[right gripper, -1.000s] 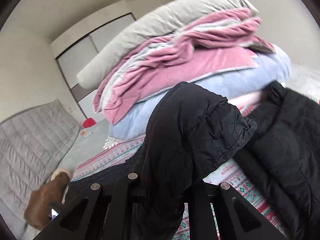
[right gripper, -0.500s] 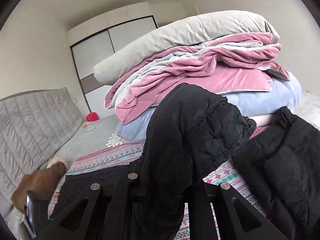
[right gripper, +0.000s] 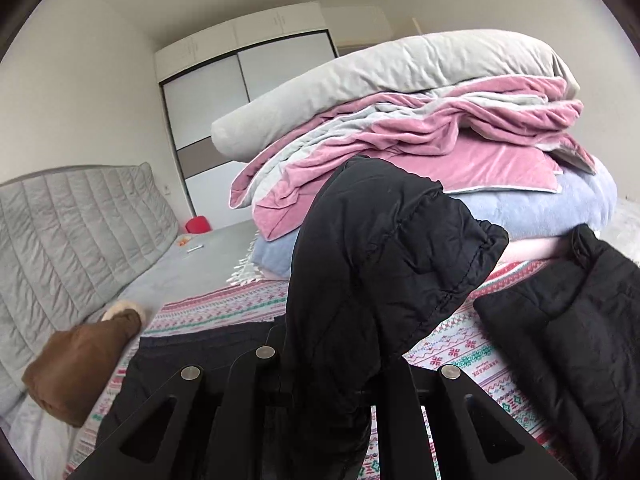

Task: Fold large clothes

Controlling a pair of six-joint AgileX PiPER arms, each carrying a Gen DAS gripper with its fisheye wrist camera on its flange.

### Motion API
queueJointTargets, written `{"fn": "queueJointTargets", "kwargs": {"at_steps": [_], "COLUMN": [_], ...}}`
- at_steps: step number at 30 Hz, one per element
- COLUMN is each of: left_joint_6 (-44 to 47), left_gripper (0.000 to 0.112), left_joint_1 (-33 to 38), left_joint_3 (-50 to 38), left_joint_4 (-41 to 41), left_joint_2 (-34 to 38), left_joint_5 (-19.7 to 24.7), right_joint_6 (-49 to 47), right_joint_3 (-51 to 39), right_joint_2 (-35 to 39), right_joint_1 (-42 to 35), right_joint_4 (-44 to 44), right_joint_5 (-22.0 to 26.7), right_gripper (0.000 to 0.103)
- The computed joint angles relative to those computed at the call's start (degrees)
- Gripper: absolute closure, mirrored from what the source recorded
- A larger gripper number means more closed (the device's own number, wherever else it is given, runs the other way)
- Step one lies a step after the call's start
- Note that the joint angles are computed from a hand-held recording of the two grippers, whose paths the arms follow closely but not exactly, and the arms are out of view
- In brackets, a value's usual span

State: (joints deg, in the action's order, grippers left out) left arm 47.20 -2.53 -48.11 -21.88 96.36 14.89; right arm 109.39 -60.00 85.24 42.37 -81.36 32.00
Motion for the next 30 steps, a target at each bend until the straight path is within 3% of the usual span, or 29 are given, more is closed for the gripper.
{"fn": "queueJointTargets", "kwargs": {"at_steps": [4, 8, 11, 15, 17, 22, 27, 30], "left_joint_6": [14.9, 17.2, 13.2, 3.7, 2.5, 3.3, -0.5, -0.9], "left_gripper": [0.023, 0.023, 0.023, 0.024, 0.024, 0.024, 0.024, 0.024], "left_joint_1": [11.0, 25.8, 35.5, 44.8, 49.1, 49.4, 47.0, 46.8], "left_joint_3": [-4.6, -13.4, -19.9, -27.8, -29.4, -32.3, -37.5, -37.6], "left_joint_4": [-11.8, -18.3, -17.5, -14.2, -16.8, -19.6, -19.9, -19.7], "left_joint_2": [-3.1, -2.4, 2.6, 11.2, 13.7, 17.1, 23.2, 23.4], "left_joint_5": [14.4, 27.1, 30.9, 32.4, 35.7, 43.1, 51.9, 52.7], "right_joint_6": [-0.5, -1.0, -1.4, -1.5, -1.2, -3.3, -13.9, -22.5], "right_joint_3": [0.0, 0.7, 1.5, 1.4, 0.6, -2.5, -11.8, -19.8], "right_joint_2": [0.0, -0.7, -1.3, -1.2, -0.5, 1.8, 9.2, 16.0], "right_joint_1": [-0.7, -2.7, -3.5, -3.8, -3.1, 1.2, 10.7, 16.4], "right_joint_4": [1.5, 4.1, 5.2, 6.5, 6.6, 4.4, -0.1, -1.2], "right_joint_5": [0.7, -0.1, -0.3, 0.6, 2.2, 7.3, 14.3, 14.1], "right_gripper": [0.091, 0.091, 0.091, 0.091, 0.091, 0.091, 0.091, 0.09]}}
